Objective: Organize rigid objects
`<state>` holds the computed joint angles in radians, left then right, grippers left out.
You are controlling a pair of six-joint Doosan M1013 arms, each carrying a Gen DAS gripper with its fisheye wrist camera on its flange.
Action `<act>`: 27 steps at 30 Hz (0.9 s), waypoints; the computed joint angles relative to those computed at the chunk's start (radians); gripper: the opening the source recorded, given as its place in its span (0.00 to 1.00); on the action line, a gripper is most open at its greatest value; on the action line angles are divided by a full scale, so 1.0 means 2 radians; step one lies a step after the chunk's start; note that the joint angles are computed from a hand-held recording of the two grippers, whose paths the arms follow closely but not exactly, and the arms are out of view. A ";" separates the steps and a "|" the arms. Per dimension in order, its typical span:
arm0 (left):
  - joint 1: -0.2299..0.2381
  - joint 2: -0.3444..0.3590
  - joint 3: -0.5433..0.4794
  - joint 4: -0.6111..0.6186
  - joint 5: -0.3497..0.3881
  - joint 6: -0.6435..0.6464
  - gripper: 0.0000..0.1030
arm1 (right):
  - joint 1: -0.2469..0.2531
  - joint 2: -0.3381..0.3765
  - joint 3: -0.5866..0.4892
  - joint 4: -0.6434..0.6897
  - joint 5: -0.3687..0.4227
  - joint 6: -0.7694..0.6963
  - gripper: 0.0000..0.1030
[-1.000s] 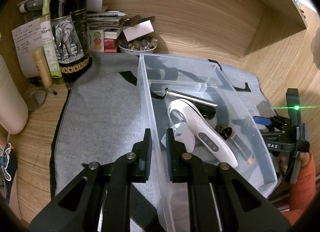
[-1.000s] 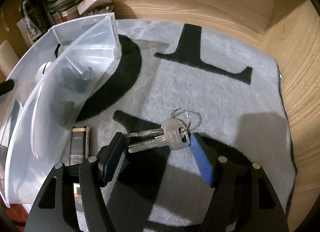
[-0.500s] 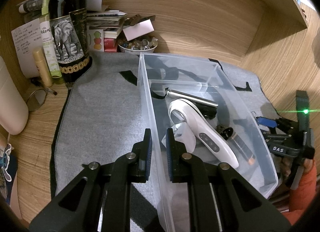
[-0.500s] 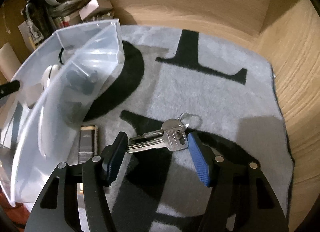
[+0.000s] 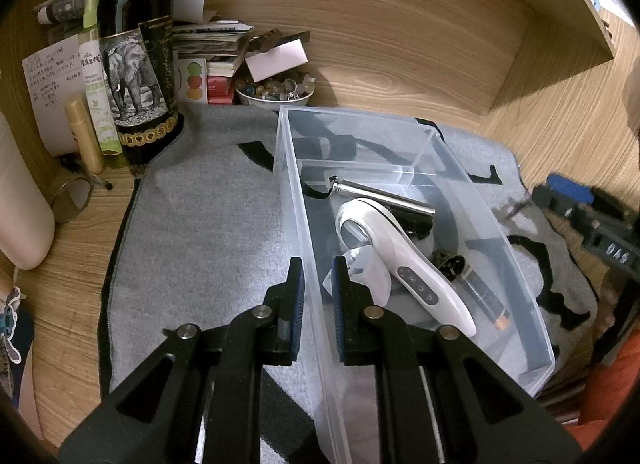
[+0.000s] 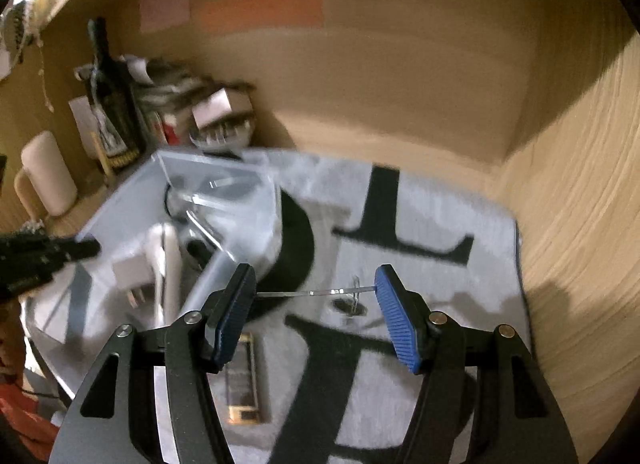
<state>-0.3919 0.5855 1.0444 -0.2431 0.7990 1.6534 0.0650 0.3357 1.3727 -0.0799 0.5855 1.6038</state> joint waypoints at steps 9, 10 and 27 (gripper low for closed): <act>-0.001 0.000 0.001 0.000 -0.001 -0.001 0.11 | 0.011 -0.009 -0.002 0.042 -0.055 -0.063 0.57; -0.001 0.000 0.001 0.000 -0.001 -0.001 0.11 | 0.012 -0.009 -0.002 0.052 -0.060 -0.074 0.57; -0.001 0.000 0.001 0.000 -0.001 -0.001 0.11 | 0.030 0.025 -0.036 0.167 -0.015 -0.208 0.57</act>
